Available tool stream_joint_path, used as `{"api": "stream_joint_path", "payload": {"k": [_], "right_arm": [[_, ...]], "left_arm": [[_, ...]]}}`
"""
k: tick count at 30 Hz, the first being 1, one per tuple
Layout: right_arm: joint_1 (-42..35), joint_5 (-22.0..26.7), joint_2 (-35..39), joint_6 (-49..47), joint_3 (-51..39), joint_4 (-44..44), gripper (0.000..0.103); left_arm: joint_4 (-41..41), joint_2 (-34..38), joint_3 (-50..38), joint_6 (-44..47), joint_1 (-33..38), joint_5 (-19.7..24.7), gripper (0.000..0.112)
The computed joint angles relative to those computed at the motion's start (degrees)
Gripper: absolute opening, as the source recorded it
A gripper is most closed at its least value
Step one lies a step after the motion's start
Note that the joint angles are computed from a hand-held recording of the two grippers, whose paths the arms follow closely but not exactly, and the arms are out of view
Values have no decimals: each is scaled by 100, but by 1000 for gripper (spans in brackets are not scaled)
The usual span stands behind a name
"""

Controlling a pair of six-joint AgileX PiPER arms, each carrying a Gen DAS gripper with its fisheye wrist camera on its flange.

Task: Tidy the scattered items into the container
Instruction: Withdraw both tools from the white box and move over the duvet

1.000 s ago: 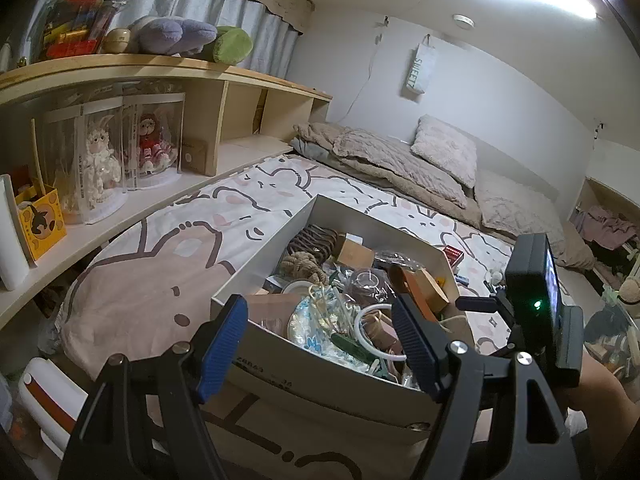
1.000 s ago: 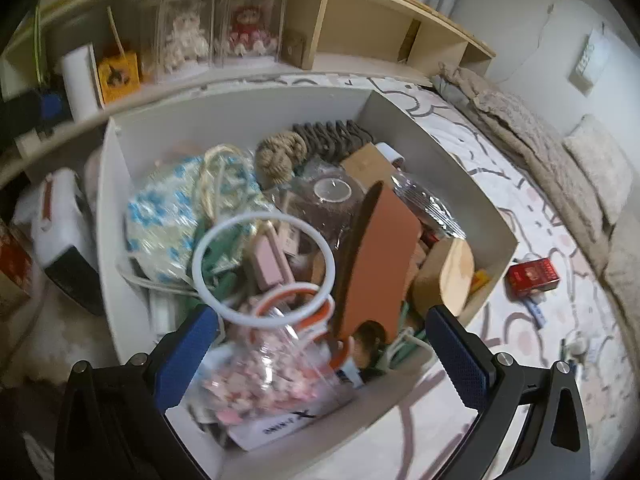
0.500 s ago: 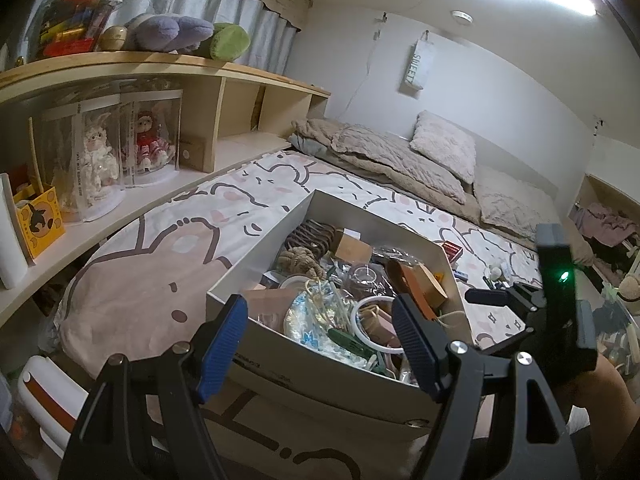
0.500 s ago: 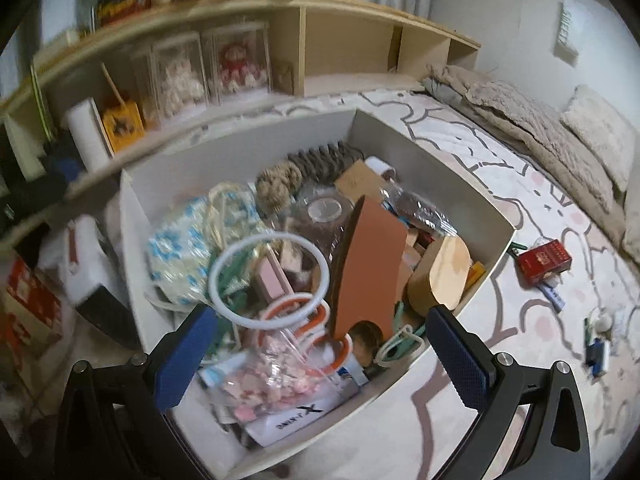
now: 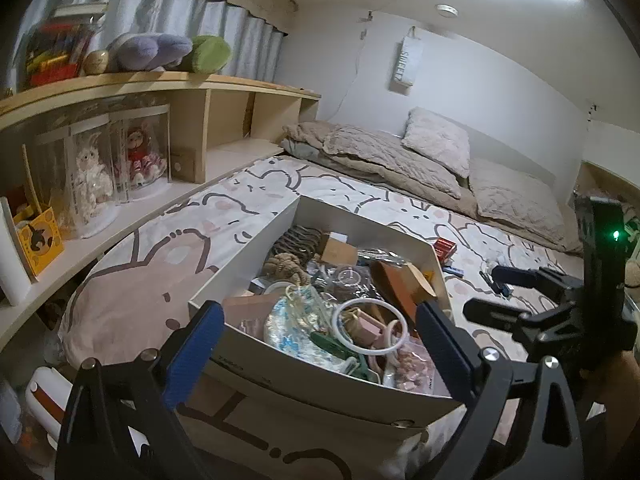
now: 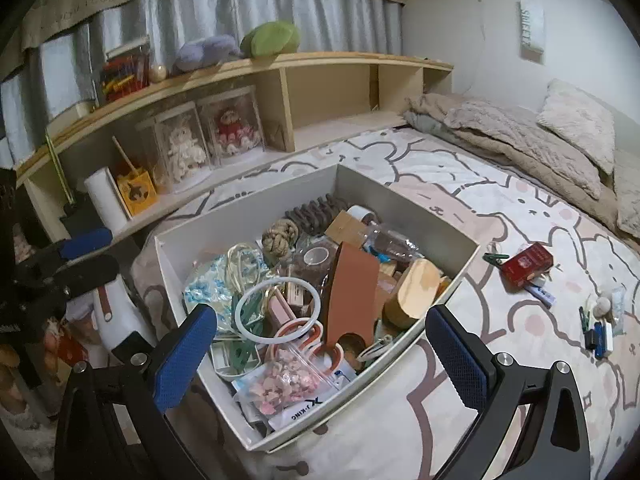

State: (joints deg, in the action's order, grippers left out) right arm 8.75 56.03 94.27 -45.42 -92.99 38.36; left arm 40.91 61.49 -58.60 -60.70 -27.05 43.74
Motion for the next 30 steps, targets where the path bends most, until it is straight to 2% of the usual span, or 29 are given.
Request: {"api": "stream_joint_path", "payload": {"k": [2,7,15,26,30], "right_arm": [[-73,7,-85,-28,45,46,103],[-290,31,-380,-143,214,198,103],[-665,166,-843,-376,403,448,103],[-1492,690,-1146,-546,280,842,103],[-1876,907,-1117,-653,146,982,103]], "left_arm": [[110,30,-74,-98,-168,174,103],[314,143,-312,-262,-625,673,103],[635,176,-607,-601,-1281,1200,103],[1287,622,-1485,-1091,-2384,2176,103],[1438,911,-1905,-1157,-2700,2365,103]]}}
